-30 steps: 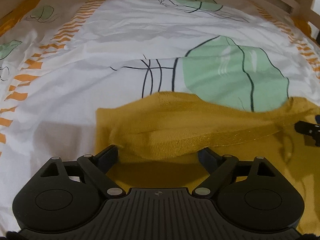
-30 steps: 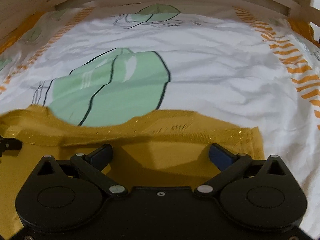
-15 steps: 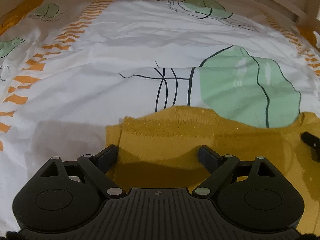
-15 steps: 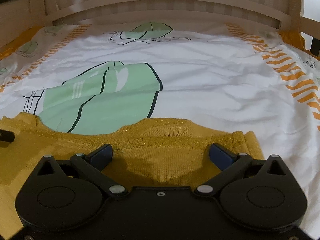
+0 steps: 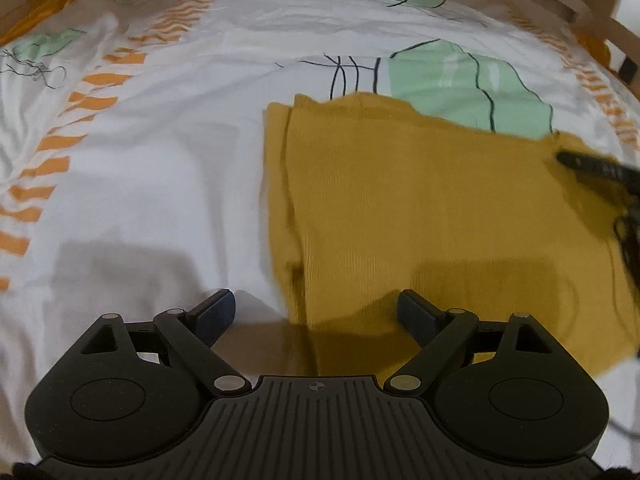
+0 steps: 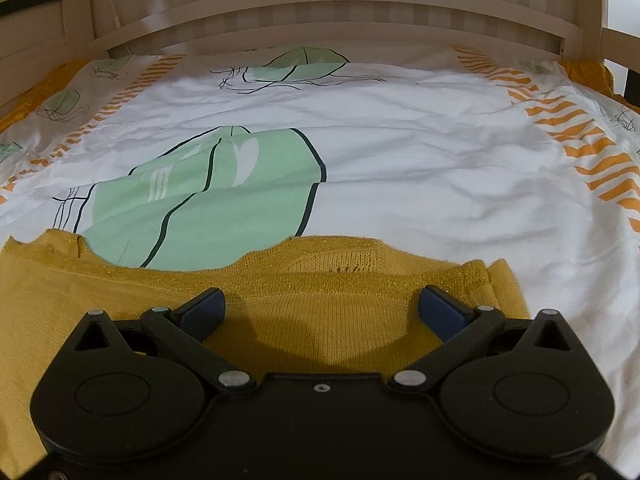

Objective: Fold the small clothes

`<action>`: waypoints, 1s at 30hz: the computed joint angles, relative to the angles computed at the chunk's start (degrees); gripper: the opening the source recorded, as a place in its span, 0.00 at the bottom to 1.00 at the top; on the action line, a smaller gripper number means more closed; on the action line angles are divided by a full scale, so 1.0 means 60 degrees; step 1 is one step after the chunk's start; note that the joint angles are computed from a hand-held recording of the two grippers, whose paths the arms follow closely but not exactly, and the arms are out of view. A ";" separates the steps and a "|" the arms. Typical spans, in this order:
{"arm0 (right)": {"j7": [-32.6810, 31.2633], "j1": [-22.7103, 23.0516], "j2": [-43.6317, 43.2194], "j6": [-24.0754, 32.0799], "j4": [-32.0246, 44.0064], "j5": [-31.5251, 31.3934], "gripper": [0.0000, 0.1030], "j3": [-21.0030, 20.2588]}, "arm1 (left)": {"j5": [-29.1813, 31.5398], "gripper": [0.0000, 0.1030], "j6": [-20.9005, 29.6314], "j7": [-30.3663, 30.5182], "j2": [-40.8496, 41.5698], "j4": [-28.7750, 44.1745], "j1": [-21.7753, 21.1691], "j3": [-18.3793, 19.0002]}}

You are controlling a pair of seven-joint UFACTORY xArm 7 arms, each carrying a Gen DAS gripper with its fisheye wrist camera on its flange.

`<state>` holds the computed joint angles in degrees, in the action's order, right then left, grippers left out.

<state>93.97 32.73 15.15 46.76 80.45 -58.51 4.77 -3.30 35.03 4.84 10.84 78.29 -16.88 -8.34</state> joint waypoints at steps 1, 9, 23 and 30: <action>-0.0281 -0.0047 0.0023 0.0035 0.0082 0.0207 1.00 0.0039 | 0.0036 0.86 -0.0180 0.0007 -0.0192 -0.0290 -0.0001 0.0009; -0.1648 0.0729 0.0103 0.1112 0.1184 0.0549 1.00 0.0375 | -0.1418 0.92 -0.0722 0.0876 -0.0327 -0.0792 0.0343 -0.0157; -0.2665 0.2153 0.0167 0.2266 0.1075 0.1641 1.00 0.0788 | -0.1370 0.99 -0.1650 0.0458 -0.0615 -0.1500 0.0193 -0.0125; -0.1180 0.1602 -0.1467 0.1100 -0.0515 0.1826 1.00 0.1166 | -0.2426 0.87 -0.0874 0.1781 -0.0698 -0.1168 0.0418 -0.0270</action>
